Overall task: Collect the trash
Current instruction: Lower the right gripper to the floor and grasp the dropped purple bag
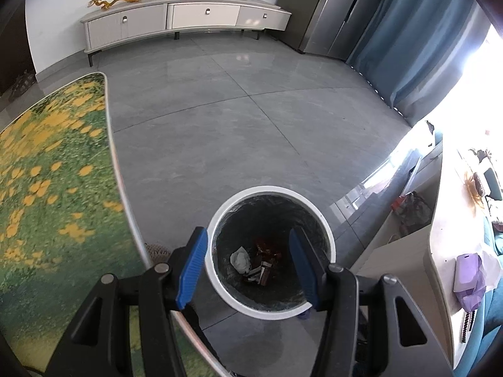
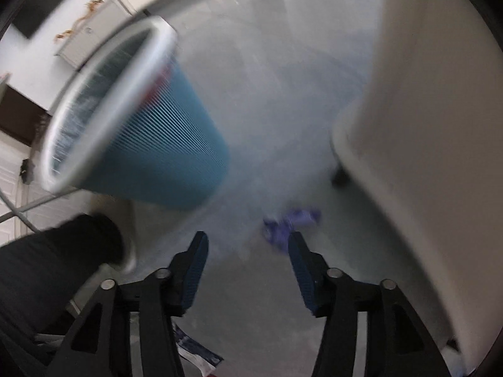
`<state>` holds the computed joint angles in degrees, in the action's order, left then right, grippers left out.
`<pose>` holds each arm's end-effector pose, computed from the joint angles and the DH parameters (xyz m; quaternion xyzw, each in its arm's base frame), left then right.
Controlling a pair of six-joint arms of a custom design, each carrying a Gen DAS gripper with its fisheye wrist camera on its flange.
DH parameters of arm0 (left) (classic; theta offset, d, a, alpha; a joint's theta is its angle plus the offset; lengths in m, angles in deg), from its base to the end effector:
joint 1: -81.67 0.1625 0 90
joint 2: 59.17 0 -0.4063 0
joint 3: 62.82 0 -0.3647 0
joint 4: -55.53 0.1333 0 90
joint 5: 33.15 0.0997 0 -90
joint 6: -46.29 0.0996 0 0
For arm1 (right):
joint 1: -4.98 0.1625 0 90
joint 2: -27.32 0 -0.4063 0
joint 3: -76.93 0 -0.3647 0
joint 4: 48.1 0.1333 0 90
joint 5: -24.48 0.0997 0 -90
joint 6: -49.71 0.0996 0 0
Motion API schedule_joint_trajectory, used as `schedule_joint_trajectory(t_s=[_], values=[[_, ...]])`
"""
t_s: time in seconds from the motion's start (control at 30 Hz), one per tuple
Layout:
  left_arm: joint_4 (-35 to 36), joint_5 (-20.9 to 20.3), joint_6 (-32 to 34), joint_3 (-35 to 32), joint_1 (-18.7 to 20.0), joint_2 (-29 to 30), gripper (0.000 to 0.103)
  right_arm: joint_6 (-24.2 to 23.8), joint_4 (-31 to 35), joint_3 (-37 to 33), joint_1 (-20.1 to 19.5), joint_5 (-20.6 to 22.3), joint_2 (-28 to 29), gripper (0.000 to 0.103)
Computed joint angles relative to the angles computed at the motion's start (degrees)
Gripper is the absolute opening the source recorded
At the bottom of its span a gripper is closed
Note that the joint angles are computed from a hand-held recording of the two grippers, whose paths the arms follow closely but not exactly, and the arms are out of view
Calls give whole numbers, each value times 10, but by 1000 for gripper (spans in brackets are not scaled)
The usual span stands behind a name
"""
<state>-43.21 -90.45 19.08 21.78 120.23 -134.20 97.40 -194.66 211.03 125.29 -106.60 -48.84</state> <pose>-0.3237 -0.4973 0.4091 0.2034 0.9377 -0.1730 0.2222 0.2547 -0.3013 0.1705 -0.1373 -0.9262 0.2120 0.2797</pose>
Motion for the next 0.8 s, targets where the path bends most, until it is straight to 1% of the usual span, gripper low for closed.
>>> schedule_joint_trajectory(t_s=[0.1,0.13,0.17,0.2,0.23,0.3,0.33,0.37,0.47,0.6,0.73,0.77,0.8], values=[[8,6,2,-6,-3,-4,52,-5,-42,34,-36,9,11,63],[11,9,0,-9,-4,-5,52,-5,-57,41,-47,7,18,66],[16,11,-3,-13,-3,-5,52,-7,-76,50,-62,2,26,71],[21,13,-7,-16,-2,-6,52,-13,-97,56,-72,1,32,74],[26,15,-10,-19,-1,-6,52,-24,-138,66,-92,3,42,76],[32,19,-19,-22,0,-7,52,-39,-186,83,-118,8,49,82],[27,14,-16,-21,2,-9,52,-53,-218,86,-136,14,62,83],[27,12,-15,-22,2,-9,52,-58,-232,86,-145,15,72,84],[34,12,-13,-26,2,-11,52,-81,-271,79,-164,15,111,84],[30,-8,-6,-21,5,-19,52,-111,-280,61,-186,11,160,84],[25,-11,-2,-14,2,-26,52,-127,-301,59,-205,13,195,83],[25,-15,-5,-14,3,-27,52,-130,-304,55,-210,14,204,78],[23,-17,-6,-12,3,-27,52,-132,-304,52,-215,14,212,65]])
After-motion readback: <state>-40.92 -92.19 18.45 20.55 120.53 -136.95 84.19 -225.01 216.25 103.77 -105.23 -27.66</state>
